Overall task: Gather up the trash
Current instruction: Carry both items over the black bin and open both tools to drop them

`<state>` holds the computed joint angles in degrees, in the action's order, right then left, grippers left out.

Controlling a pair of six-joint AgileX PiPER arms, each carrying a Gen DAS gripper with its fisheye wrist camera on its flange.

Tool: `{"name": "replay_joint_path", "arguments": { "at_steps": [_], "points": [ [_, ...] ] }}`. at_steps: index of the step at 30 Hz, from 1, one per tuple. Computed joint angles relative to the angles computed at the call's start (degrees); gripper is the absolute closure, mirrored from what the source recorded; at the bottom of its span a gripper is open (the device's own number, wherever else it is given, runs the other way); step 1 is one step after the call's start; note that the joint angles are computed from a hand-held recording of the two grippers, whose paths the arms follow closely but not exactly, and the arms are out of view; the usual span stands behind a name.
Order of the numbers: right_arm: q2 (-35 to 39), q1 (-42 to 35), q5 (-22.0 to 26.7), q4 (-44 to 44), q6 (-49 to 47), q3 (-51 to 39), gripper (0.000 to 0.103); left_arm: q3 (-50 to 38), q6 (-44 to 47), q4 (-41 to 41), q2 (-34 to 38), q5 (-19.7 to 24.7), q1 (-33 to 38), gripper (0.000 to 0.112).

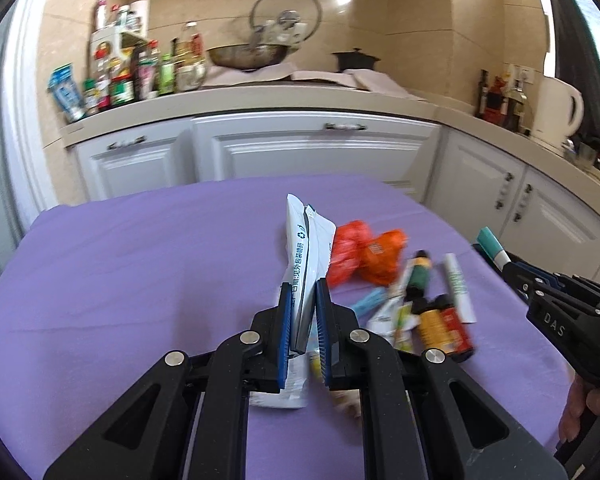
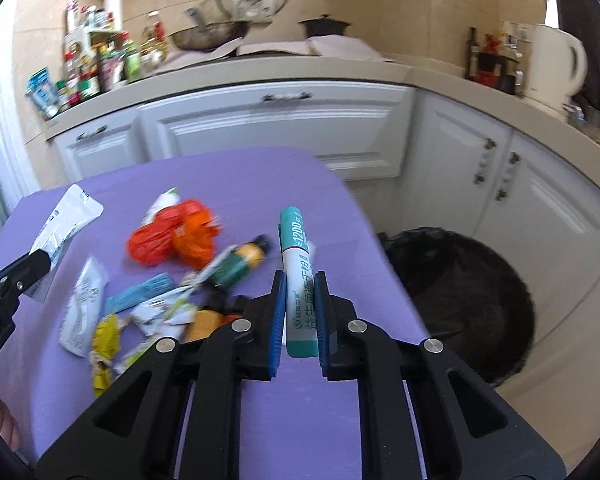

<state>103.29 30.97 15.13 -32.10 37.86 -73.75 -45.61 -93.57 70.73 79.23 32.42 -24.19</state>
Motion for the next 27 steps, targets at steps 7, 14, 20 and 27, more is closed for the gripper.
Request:
{"name": "replay_joint_path", "arguments": {
  "at_steps": [7, 14, 20, 27],
  "points": [
    [-1.9, -7.1, -1.1, -7.4, 7.8, 2.5, 0.089, -7.9, 1.4, 0.1, 7.2, -1.1, -4.7, 0.100],
    [-1.4, -14.9, -3.6, -11.0, 10.6, 3.3, 0.089, -20.2, 6.0, -1.8, 17.3, -1.1, -9.0, 0.100],
    [2.2, -20.6, -5.3, -1.8, 0.1, 0.5, 0.089, -32.7, 12.5, -6.1, 27.4, -0.1, -11.8, 0.100],
    [7.0, -25.4, -6.7, 12.4, -15.1, -3.3, 0.089, -48.8, 25.8, -16.9, 39.0, 2.7, -13.0, 0.100]
  ]
}}
